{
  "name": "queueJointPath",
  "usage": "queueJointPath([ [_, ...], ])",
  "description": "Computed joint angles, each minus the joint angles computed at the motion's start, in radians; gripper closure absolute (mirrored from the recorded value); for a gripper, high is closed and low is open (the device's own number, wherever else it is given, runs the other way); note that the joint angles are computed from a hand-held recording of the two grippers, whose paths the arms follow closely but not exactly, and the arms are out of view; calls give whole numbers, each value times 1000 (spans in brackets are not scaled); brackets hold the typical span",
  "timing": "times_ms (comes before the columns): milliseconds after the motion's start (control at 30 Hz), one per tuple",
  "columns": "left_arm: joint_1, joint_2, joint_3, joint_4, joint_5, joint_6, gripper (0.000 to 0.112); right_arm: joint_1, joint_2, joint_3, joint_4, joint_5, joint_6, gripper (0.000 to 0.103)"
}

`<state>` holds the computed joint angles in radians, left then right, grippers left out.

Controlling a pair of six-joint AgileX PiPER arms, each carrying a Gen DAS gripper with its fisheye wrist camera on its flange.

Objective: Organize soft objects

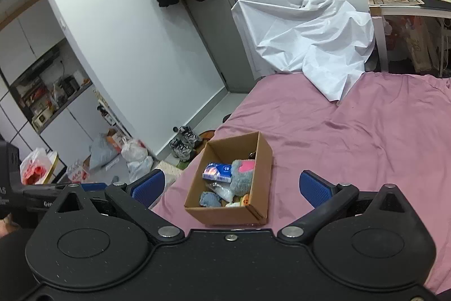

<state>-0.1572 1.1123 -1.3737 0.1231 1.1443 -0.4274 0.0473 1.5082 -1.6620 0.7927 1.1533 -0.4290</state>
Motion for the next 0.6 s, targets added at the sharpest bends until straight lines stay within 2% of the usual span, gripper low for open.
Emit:
queueJointPath([
  [100, -55, -1, -5, 53, 14, -43, 10, -1, -9, -2, -5, 15, -3, 0],
  [433, -101, -4, -15, 40, 34, -49, 10, 36, -28, -14, -33, 30, -34, 0],
  [600, -140, 4, -17, 81, 46, -93, 10, 44, -33, -24, -55, 33, -23, 0],
])
